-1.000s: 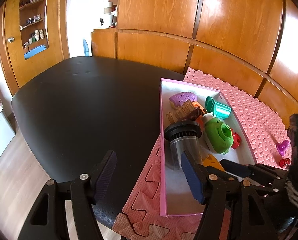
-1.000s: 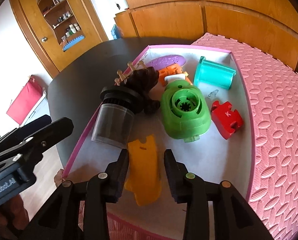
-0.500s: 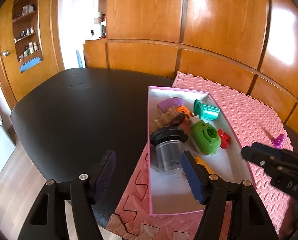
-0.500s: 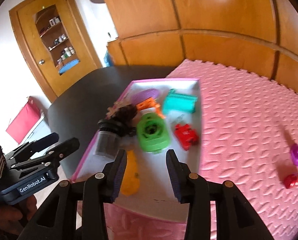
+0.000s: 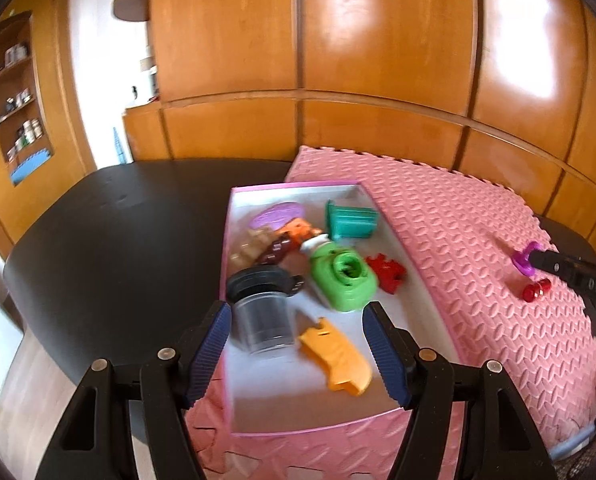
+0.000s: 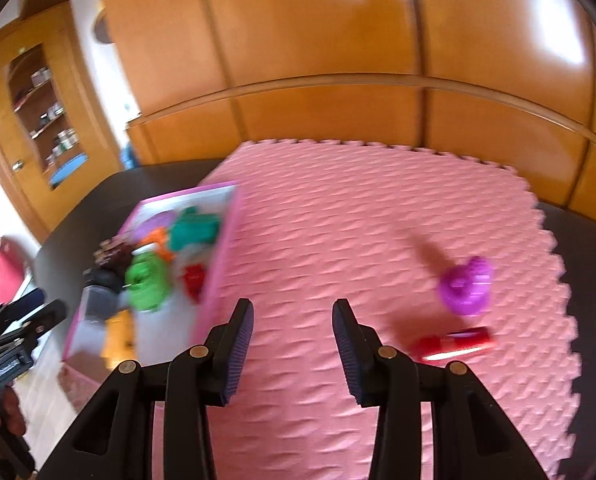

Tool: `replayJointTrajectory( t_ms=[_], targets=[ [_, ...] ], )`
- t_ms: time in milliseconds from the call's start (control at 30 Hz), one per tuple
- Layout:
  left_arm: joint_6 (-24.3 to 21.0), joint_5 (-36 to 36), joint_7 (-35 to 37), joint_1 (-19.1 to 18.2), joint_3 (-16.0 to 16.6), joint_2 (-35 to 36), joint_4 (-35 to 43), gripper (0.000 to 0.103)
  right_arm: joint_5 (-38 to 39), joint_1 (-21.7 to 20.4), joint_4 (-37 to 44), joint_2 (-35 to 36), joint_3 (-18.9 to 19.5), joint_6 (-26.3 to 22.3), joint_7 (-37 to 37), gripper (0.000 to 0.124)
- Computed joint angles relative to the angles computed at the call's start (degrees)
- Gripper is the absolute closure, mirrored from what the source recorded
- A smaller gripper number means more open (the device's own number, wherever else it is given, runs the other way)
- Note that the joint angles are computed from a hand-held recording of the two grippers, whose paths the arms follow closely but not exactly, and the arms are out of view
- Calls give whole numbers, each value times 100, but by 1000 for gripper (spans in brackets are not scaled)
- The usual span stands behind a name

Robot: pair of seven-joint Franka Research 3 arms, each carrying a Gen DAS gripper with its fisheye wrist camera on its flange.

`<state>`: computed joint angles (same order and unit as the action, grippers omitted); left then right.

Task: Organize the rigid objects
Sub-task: 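Carry the yellow piece into the tray and open the right gripper, then grasp the purple perforated ball with the left gripper while the right gripper reaches the red tube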

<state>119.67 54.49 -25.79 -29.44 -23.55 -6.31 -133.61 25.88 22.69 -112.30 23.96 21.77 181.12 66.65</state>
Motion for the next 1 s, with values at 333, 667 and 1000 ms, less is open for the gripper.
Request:
replayJointTrajectory(
  t_ms=[333, 667, 1000],
  targets=[
    [175, 323, 677, -55, 146, 699, 785, 33, -432, 734, -140, 58, -1857, 212, 1385, 83],
    [724, 413, 1389, -166, 511, 1648, 1807, 31, -240, 25, -67, 108, -1572, -213, 2480, 83],
    [1476, 229, 2577, -400, 1001, 2988, 3483, 31, -33, -413, -71, 94, -1196, -204, 2691, 83]
  ],
)
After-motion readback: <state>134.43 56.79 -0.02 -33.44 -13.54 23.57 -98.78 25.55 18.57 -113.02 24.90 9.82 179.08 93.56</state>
